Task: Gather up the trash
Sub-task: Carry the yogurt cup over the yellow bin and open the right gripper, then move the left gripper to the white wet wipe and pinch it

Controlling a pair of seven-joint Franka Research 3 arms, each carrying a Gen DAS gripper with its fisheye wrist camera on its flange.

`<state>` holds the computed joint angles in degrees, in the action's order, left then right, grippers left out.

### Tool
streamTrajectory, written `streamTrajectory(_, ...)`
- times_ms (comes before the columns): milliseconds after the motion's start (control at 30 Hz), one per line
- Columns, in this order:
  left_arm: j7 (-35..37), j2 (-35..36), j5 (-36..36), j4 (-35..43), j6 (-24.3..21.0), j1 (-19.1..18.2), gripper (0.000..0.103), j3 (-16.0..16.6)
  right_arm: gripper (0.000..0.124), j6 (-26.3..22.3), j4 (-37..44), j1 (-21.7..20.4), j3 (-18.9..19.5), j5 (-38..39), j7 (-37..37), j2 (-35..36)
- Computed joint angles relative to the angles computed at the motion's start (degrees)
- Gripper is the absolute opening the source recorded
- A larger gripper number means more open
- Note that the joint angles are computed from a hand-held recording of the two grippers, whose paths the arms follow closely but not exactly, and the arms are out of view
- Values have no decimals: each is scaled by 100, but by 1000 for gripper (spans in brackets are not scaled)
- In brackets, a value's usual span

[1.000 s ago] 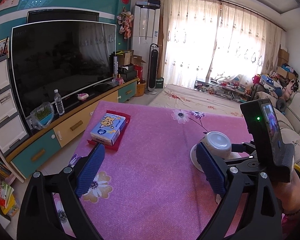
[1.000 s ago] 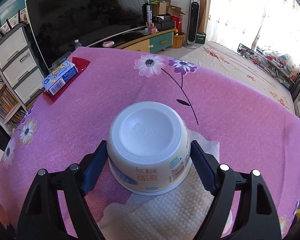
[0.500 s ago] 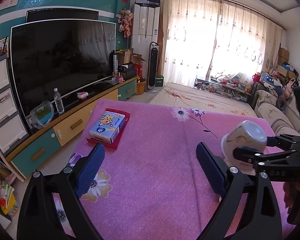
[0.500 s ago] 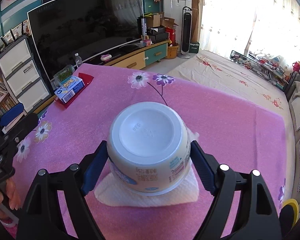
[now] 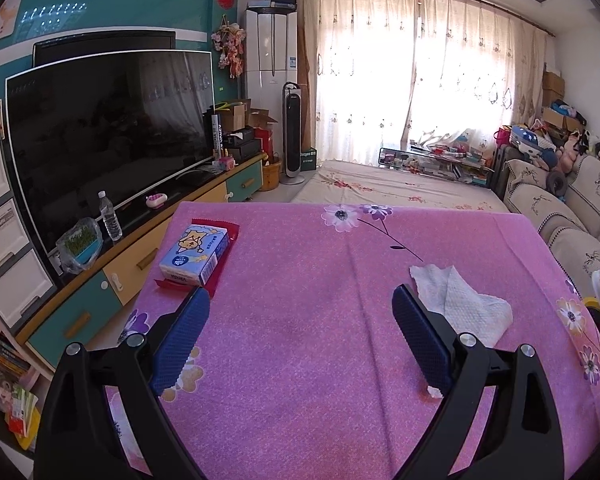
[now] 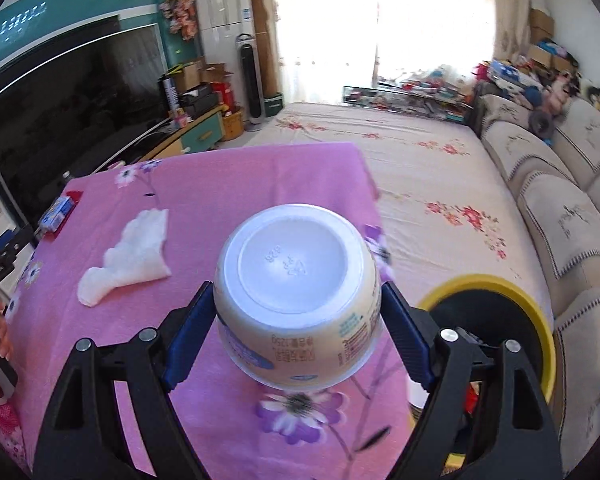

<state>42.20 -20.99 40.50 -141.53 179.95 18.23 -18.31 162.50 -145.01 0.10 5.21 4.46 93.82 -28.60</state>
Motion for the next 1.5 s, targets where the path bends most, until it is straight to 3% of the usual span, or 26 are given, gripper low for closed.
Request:
streamTrajectory(200,59,41,140,7,35,1,91,-120,78,-9,-511,-1043,60,-319,708,-355)
streamTrajectory(367,25,63,297,27,24,40,91,-235,78,36,-586,-1435,15,-530,946,-231)
streamTrajectory(533,179,123,219,34,2,-239,91,-4,79,173,-537,-1738,39,-718,1337,60)
streamTrajectory(600,304,141,117,7,12,-408,91,142,84,252,-592,-2052,288,-905,1833,37)
streamTrajectory(867,978,261,-411,-24,-40,-1063,91,594,84,870,-844,-1745,603,-1034,2205,-284)
streamTrajectory(933,1106,298,-473,-13,-50,-1110,91,581,85,1283,-932,-1958,1049,-1143,2350,-372)
streamTrajectory(967,1236,316,-562,-23,-50,-1238,91,666,85,1490,-978,-2225,1401,-1225,2471,-442)
streamTrajectory(1067,2011,400,-1230,-71,-79,-2127,91,1345,86,1988,-1075,-3007,2366,-1276,2664,-663)
streamTrajectory(1167,2932,473,-2172,-62,-235,-3211,91,2117,87,2025,-1070,-3151,2598,-1126,2511,-716)
streamTrajectory(1233,3470,547,-2708,57,-444,-3736,91,2421,87,2036,-1093,-3035,2526,-970,2382,-660)
streamTrajectory(1333,3768,714,-2806,325,-750,-3673,91,2118,87,2085,-1119,-2953,2490,-776,2268,-657)
streamTrajectory(1500,4752,1298,-3510,1022,-1291,-3878,88,1990,88,2215,-1211,-2858,2425,-462,2087,-662)
